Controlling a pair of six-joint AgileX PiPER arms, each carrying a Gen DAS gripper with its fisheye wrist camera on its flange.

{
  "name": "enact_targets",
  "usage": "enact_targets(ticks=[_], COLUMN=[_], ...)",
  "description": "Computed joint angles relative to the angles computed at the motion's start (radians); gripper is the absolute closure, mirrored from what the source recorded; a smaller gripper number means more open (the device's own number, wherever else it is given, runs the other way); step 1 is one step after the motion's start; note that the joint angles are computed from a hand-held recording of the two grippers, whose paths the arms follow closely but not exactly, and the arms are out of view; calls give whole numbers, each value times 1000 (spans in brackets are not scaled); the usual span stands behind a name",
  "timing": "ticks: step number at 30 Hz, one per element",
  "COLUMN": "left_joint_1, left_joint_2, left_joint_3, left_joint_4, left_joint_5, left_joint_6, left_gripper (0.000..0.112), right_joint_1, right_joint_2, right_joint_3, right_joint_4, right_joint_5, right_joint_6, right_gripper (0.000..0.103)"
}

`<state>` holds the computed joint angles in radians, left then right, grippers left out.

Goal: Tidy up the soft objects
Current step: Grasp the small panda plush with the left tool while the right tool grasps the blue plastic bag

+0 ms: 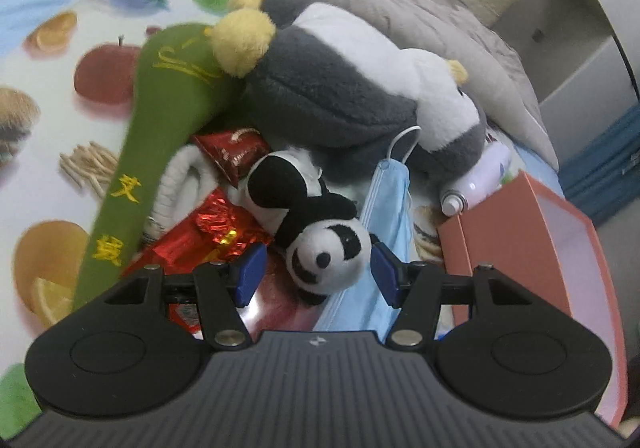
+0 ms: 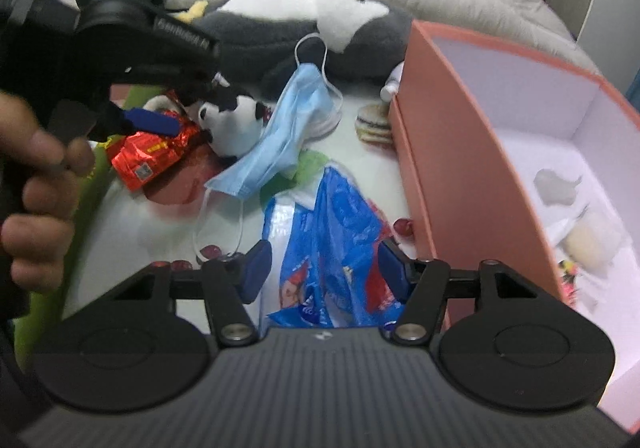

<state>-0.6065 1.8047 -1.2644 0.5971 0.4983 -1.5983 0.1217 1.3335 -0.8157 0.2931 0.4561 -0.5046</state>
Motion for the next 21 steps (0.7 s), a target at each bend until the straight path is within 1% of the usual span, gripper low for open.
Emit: enact_targets(ticks=[2, 3, 7, 8, 10, 13, 16, 18, 19, 21], left_joint_1=[16, 21, 43, 48, 56, 57, 62, 65, 66, 66], left_joint_2=[16, 30, 62, 66, 73, 76, 85, 82, 81, 78], left_joint_3=[-4, -18, -40, -38, -38, -24, -24, -19, -19, -18], left_joint_4=[-15, -34, -70, -74, -91, -51, -48, -43, -42, -36], left_joint_5=[-28, -29, -58, -72, -91, -113, -132, -138, -137, -138], left_joint_6=[-23, -18, -28, -35, -45, -113, -119, -116, -107, -97], left_gripper=[49, 49, 49, 49, 49, 49, 49, 52, 54, 55], right_joint_1=[9, 11, 1, -1, -11, -15, -18, -18, -17, -15], right_joint_2=[17, 26, 50, 54, 70, 81, 86, 84, 83, 80], right_joint_3=[2, 0, -9, -10, -20, -22, -19, -17, -16, -17], right_joint_4=[-22, -26, 0, 6, 30, 48, 60, 61, 59, 56], right_joint_5=[-14, -18, -15, -15, -3, -7, -11, -15, -17, -18], right_joint_6=[13, 17, -11, -19, -38, -59, -66, -68, -69, -66], right_gripper=[43, 46, 48, 50, 50, 52, 58, 65, 66, 72])
